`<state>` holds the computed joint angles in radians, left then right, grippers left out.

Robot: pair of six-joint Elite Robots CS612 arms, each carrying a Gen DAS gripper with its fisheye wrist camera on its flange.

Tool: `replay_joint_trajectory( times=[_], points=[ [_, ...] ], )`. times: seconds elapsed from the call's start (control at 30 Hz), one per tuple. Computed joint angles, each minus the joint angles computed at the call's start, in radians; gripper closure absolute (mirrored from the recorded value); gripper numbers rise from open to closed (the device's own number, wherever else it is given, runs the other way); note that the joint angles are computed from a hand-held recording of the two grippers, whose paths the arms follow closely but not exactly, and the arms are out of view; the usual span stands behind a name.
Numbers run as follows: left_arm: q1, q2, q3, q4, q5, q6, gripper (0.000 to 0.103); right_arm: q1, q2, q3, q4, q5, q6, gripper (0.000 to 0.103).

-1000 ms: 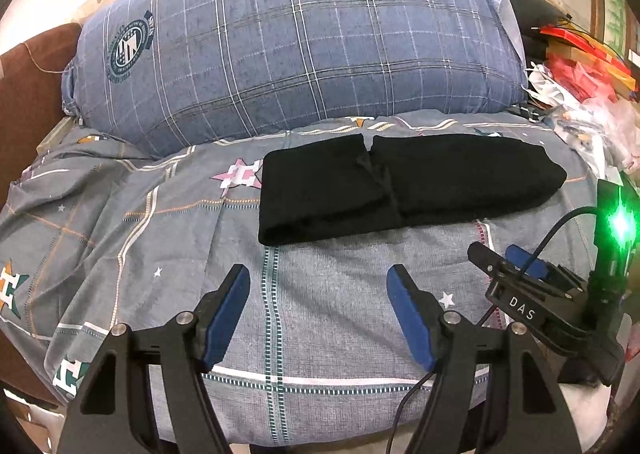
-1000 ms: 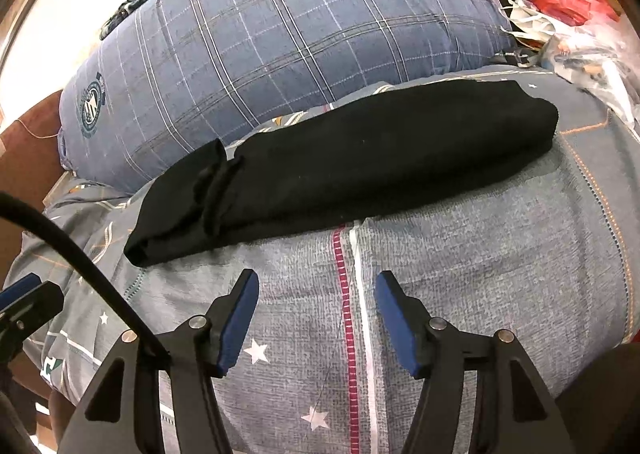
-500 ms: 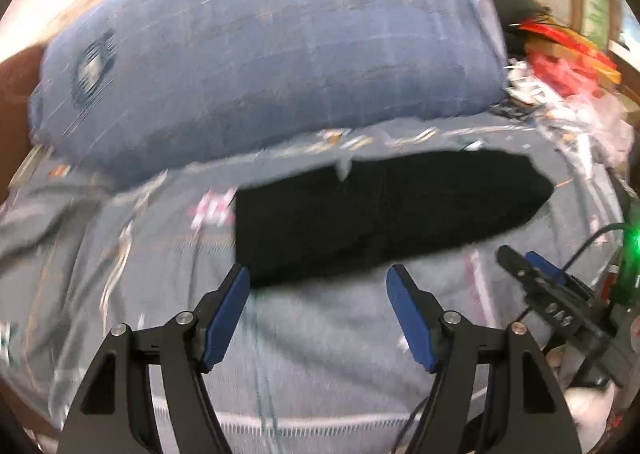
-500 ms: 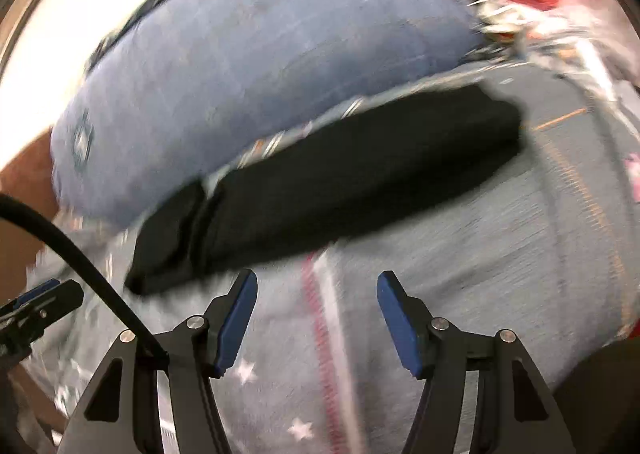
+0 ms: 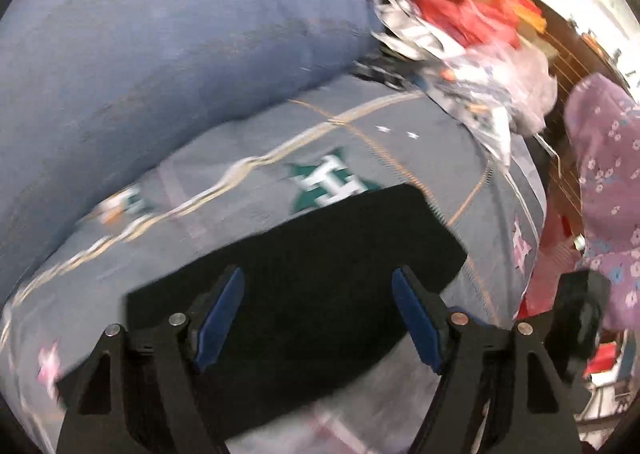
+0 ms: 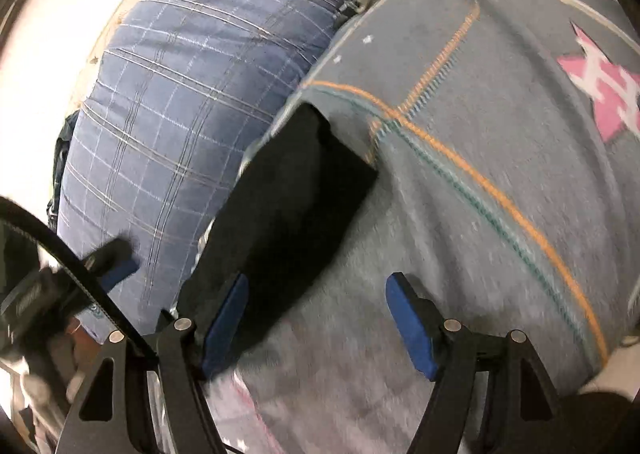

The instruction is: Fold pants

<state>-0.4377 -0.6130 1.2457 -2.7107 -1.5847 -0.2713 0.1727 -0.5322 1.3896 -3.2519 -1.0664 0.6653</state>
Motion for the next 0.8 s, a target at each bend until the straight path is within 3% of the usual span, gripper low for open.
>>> replay_joint_trajectory(
  times=[0.07, 0.27, 0.4, 0.43, 0.47, 0.5, 0.53, 0.57, 0.63, 0.8],
  points=[
    [0.004, 0.061, -0.113, 0.088, -0.053, 0.027, 0.028, -0.002, 0.014, -0.033, 0.02, 0.0, -0.01, 0.027],
    [-0.004, 0.198, -0.356, 0.269, -0.092, 0.156, 0.028, 0.0, 0.05, -0.121, 0.074, -0.02, -0.063, 0.027],
    [-0.019, 0.252, -0.446, 0.391, -0.066, 0.232, 0.028, 0.01, 0.063, -0.144, 0.06, -0.052, -0.095, 0.025],
    [-0.023, 0.254, -0.445, 0.394, -0.052, 0.237, 0.028, 0.012, 0.065, -0.15, 0.065, -0.056, -0.107, 0.026],
    [-0.026, 0.243, -0.42, 0.354, -0.053, 0.247, 0.045, 0.013, 0.065, -0.153, 0.069, -0.062, -0.113, 0.036],
    [-0.025, 0.229, -0.397, 0.334, -0.063, 0.25, 0.065, 0.012, 0.065, -0.153, 0.073, -0.056, -0.114, 0.056],
    [-0.026, 0.218, -0.379, 0.319, -0.056, 0.244, 0.069, 0.011, 0.065, -0.154, 0.084, -0.05, -0.114, 0.062],
    [-0.024, 0.199, -0.348, 0.287, -0.065, 0.236, 0.08, 0.008, 0.065, -0.152, 0.074, -0.042, -0.105, 0.07],
    [-0.02, 0.164, -0.288, 0.223, -0.083, 0.218, 0.084, 0.005, 0.06, -0.143, 0.047, -0.023, -0.101, 0.075],
    [-0.002, 0.041, -0.074, -0.015, -0.125, 0.113, 0.086, 0.031, 0.01, -0.099, -0.011, -0.045, -0.227, 0.078]
  ],
)
